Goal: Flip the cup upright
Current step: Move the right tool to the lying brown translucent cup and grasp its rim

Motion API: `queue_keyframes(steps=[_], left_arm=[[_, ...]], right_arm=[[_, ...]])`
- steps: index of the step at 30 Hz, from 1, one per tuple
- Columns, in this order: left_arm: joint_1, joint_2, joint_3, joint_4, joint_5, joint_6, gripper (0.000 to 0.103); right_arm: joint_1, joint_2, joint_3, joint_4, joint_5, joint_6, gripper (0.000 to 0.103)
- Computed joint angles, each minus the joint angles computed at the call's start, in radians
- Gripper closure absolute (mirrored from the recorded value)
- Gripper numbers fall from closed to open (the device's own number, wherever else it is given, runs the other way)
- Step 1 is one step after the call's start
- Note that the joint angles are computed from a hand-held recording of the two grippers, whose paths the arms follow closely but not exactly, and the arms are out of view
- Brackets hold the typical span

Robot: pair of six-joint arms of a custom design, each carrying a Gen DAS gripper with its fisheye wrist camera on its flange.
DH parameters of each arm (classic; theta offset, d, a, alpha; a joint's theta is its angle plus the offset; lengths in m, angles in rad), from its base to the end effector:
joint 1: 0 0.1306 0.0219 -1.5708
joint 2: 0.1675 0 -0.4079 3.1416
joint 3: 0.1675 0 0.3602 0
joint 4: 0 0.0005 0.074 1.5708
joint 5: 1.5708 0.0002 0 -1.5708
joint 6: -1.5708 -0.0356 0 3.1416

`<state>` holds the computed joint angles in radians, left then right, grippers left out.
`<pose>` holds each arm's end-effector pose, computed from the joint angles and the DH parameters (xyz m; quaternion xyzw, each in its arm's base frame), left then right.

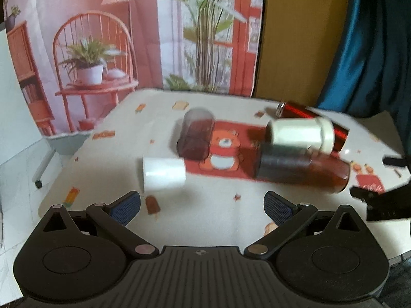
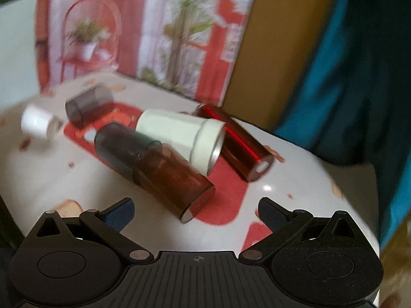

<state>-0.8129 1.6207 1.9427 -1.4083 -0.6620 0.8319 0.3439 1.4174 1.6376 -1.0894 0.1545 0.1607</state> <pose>0.3585 -0.3477 0.5525 -0.0867 0.9173 0.0484 0.3856 0.4252 0.1459 0.5336 -0.2080 0.9133 -0.0408 0.3478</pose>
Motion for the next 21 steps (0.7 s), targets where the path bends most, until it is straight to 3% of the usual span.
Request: queue_keyframes(steps=[4,11,13,17,21], left_arm=[[0.02,-0.002,-0.015,-0.018,0.029,0.033,0.0],[0.042,-0.009,-0.041,-0.003,0.079,0.035,0.0],[0.044,-0.01,-0.048,0.002,0.092,0.039,0.0],[0.051,-0.022,-0.071,0.018,0.116,0.052,0.0],[0.061,-0.029,-0.085,0.028,0.127,0.072,0.0]], right_arm=[[0.003,0.067,0.01,0.091,0.007,0.114,0.005],[0.011,0.175,0.102,0.045,-0.031,0.157,0.006],[0.009,0.2,0.126,0.01,-0.049,0.141,0.006],[-0.002,0.199,0.118,0.005,-0.062,0.095,0.022],[-0.022,0.179,0.127,-0.061,-0.14,0.009,0.034]])
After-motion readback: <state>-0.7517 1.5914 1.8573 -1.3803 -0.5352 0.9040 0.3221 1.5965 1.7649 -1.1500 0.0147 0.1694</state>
